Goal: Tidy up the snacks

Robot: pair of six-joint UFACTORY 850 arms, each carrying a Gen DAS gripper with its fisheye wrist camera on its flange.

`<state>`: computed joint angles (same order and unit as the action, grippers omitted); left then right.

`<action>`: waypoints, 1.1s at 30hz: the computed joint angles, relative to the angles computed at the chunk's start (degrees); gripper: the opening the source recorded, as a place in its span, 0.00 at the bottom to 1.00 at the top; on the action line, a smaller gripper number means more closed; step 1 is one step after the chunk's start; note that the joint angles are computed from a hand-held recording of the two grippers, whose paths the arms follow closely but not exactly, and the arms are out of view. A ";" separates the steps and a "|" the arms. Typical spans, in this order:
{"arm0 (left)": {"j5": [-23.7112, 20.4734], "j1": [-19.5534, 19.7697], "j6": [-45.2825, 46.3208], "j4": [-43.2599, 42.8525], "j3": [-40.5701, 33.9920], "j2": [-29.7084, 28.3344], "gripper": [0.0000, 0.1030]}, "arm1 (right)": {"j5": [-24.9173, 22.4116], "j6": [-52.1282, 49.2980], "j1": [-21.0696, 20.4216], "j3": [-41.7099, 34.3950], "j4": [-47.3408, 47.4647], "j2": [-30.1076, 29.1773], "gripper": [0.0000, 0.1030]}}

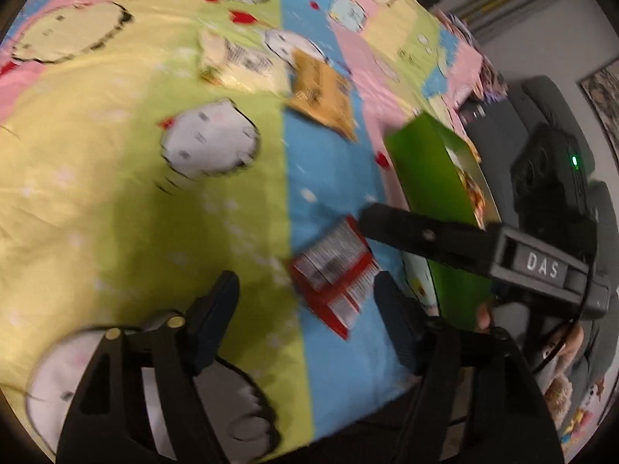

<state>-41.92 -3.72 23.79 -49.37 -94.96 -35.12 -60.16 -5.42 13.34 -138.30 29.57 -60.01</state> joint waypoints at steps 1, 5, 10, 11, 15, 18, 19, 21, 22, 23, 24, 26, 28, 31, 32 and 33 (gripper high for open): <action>-0.12 -0.49 -1.09 1.02 -0.12 -0.15 0.67 | 0.19 -0.28 -0.07 0.71 0.15 0.29 0.81; 2.97 -2.44 -5.68 6.73 -0.03 0.04 0.67 | -1.21 0.63 -0.23 0.08 0.41 -0.84 0.81; 6.24 -3.98 -8.63 11.05 -0.35 -0.37 0.55 | 0.05 -0.86 0.06 2.30 1.40 0.13 0.81; 7.17 -4.32 -9.24 12.47 -0.45 -0.46 0.50 | -0.22 -0.99 -0.04 2.27 2.25 0.01 0.80; 7.29 -4.59 -8.15 11.14 -1.19 -1.12 0.43 | 0.37 0.43 0.42 2.83 0.11 0.50 0.69; 8.76 -5.23 -11.01 14.26 -2.25 -1.37 0.40 | 1.25 0.97 0.44 3.80 -1.08 1.25 0.60; 9.24 -5.53 -11.96 15.40 -2.35 -1.25 0.40 | 1.30 0.54 0.17 4.28 -0.06 1.60 0.59; 9.99 -6.13 -13.68 17.99 -3.11 -1.26 0.40 | 1.74 -0.94 -0.35 5.69 2.28 2.52 0.59; 10.14 -6.27 -13.63 17.90 -3.44 -1.29 0.40 | 2.42 -1.51 -0.47 6.64 2.71 3.28 0.59; 10.47 -6.44 -13.47 17.88 -3.57 -1.22 0.40 | 4.04 -1.90 -0.47 8.25 2.50 4.58 0.59; 11.04 -6.80 -13.69 18.59 -4.09 -1.15 0.40 | 5.18 -2.30 -0.51 9.39 2.44 5.54 0.59; 12.11 -7.53 -14.05 20.31 -5.00 -0.97 0.40 | 7.76 -3.47 -0.77 11.83 3.09 7.74 0.59; 13.43 -8.22 -13.95 21.23 -5.68 -0.76 0.40 | 9.91 -4.27 -1.15 13.86 3.89 9.65 0.59; 15.33 -9.34 -12.52 21.31 -7.01 -0.57 0.40 | 14.57 -6.38 -1.96 18.11 5.60 13.44 0.59; 15.56 -9.70 -12.03 21.14 -7.64 -0.74 0.40 | 15.58 -6.59 -2.25 18.91 5.99 14.21 0.59; 15.78 -10.09 -11.27 20.85 -8.42 -0.96 0.40 | 16.53 -6.93 -2.58 19.80 6.46 15.03 0.59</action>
